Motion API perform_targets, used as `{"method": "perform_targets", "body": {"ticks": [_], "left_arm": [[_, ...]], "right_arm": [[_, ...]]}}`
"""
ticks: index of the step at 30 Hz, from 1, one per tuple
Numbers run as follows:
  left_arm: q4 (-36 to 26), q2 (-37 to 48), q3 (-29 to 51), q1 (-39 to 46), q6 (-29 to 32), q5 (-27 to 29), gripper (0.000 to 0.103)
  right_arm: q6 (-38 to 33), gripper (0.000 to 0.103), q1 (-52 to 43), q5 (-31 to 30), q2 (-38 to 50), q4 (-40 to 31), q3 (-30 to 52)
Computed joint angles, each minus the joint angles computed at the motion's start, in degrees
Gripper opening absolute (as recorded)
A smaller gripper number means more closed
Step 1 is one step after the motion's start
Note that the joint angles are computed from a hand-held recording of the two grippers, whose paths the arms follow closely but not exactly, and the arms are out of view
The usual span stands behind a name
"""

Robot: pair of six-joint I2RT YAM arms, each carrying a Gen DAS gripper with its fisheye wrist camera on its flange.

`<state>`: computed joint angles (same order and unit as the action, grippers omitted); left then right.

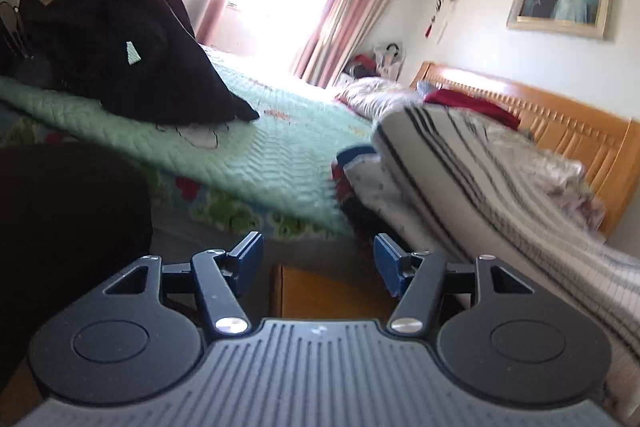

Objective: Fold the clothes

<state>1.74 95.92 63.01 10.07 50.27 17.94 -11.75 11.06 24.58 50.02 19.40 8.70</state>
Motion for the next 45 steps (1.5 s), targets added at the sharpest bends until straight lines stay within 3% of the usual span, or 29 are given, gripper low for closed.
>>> {"method": "perform_targets", "body": {"ticks": [6, 14, 16, 19, 22, 26, 30, 33, 35, 37, 41, 43, 45], "left_arm": [[0.39, 1.15, 1.1, -1.35, 0.03, -2.54, 0.102], [0.34, 1.59, 1.86, -3.01, -0.31, -5.81, 0.102], [-0.11, 1.61, 2.2, -3.02, -0.22, -5.93, 0.102], [-0.09, 2.06, 2.71, -2.93, -0.48, -5.87, 0.102], [0.29, 2.47, 2.94, -2.76, -0.55, -5.5, 0.102], [0.77, 1.39, 1.5, -2.27, -0.64, -4.6, 0.102], [0.98, 0.19, 0.17, -1.78, -0.65, -3.69, 0.102], [0.88, -0.35, -0.1, -1.12, -0.84, -2.35, 0.102], [0.93, -0.96, -0.29, -0.59, -1.8, -0.92, 0.102], [1.1, -1.49, -0.44, -0.08, -2.65, 0.34, 0.102], [1.79, -1.78, -0.93, 0.35, -3.0, 1.07, 0.102], [1.49, -2.83, -1.35, 1.01, -3.52, 2.88, 0.102], [0.93, -4.17, -1.88, 2.01, -4.35, 5.57, 0.102]], "right_arm": [[-3.06, 0.063, -5.52, -4.15, 4.22, 7.08, -3.79], [-7.26, 0.063, -20.27, -18.5, 22.68, 17.85, 2.02], [-7.68, 0.063, -21.74, -18.88, 21.39, 17.81, 3.54], [-7.03, 0.063, -20.26, -17.92, 8.81, 12.43, 2.08], [-5.1, 0.063, -11.96, -9.06, -7.17, 2.71, -0.49], [4.29, 0.063, 7.17, 11.87, -20.71, -7.75, -1.78], [11.84, 0.063, 23.91, 31.51, -16.64, -3.74, -1.83], [10.14, 0.063, 30.16, 42.64, -12.85, 2.02, -2.41], [3.56, 0.064, 28.48, 46.13, -12.31, 12.18, -4.86], [1.83, 0.064, 25.14, 45.39, -14.33, 14.9, -6.15], [1.27, 0.067, 20.09, 38.91, -16.43, 8.84, -6.85], [6.8, 0.067, 18.45, 36.93, -15.33, 1.2, -4.89], [9.66, 0.067, 18.42, 35.71, -12.41, 3.04, -4.14]]}}
